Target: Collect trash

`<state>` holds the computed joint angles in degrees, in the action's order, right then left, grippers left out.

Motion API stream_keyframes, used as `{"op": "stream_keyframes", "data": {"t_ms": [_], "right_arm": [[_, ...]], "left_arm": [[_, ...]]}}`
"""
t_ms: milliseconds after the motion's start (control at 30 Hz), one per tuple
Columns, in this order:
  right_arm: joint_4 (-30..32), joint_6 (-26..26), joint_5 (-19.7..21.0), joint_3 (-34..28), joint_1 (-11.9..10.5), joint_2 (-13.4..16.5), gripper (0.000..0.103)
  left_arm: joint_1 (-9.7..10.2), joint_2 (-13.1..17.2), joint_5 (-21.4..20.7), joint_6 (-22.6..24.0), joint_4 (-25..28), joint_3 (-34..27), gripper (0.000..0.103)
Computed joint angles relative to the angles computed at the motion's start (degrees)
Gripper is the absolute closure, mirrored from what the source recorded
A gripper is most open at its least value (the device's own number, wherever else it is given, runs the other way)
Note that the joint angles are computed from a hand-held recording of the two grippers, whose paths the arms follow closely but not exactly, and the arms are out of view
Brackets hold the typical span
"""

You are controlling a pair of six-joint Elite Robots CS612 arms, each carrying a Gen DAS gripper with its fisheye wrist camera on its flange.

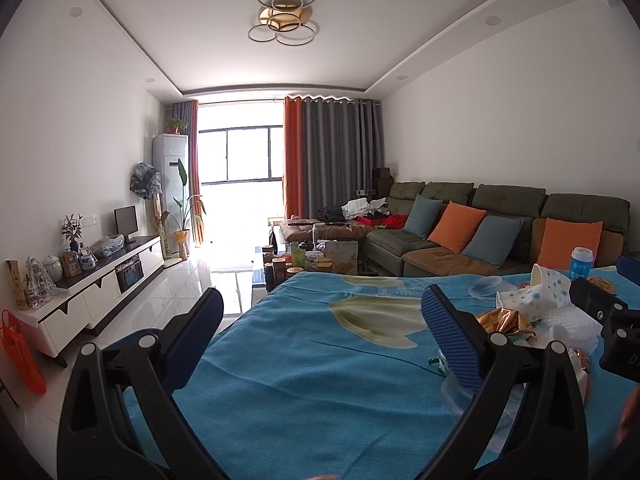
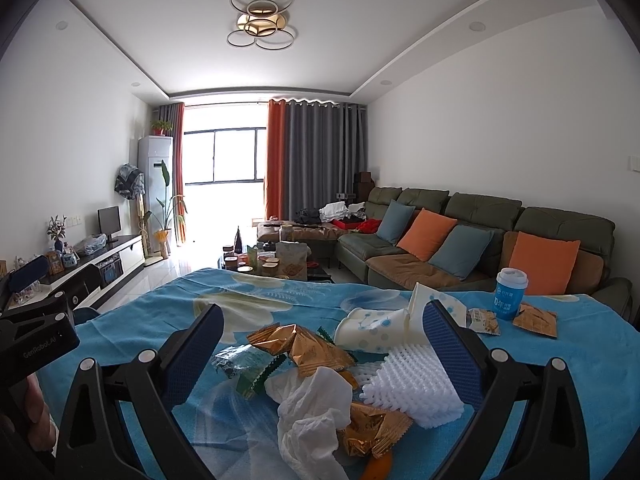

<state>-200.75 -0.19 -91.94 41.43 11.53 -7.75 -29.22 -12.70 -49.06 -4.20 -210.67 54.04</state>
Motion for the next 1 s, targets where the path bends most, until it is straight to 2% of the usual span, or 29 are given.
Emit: {"op": "stream_keyframes", "data": {"t_ms": [233,467,567,700,833,1000], "right_arm": [[0.7,0.1,-0.1,-0.1,-0.1,0.0,0.007],[2.7,0.7,-2.3,-0.2,-0.7,-0.1,0.007],[6.0,1.6,-3.3,0.1,-1.2,-0.5,0.007],[11.0,3.5,-3.9,0.5,-2.1,-0.9,0.007],[15.2,5.2,-1.9,0.7,-3.1,-1.2,0.007],[16.5,7.0,1.9,1.4,-4.1,-1.4,0.009]], "left_arm": [[-0.13,0.1,-0.4,-0.3,0.7,-0.1,0.006],[0.20,-0.3,-3.8,-1.3,3.0,0.5,0.006],[0.30,-0.5,-7.1,-1.0,4.3,0.7,0.006],[0.42,-0.7,-13.6,0.2,7.1,0.6,0.006],[0.60,-0.8,-21.1,0.7,11.6,0.1,0.006],[1.28,-0.3,-32.7,-0.3,19.1,-2.3,0.006]]}}
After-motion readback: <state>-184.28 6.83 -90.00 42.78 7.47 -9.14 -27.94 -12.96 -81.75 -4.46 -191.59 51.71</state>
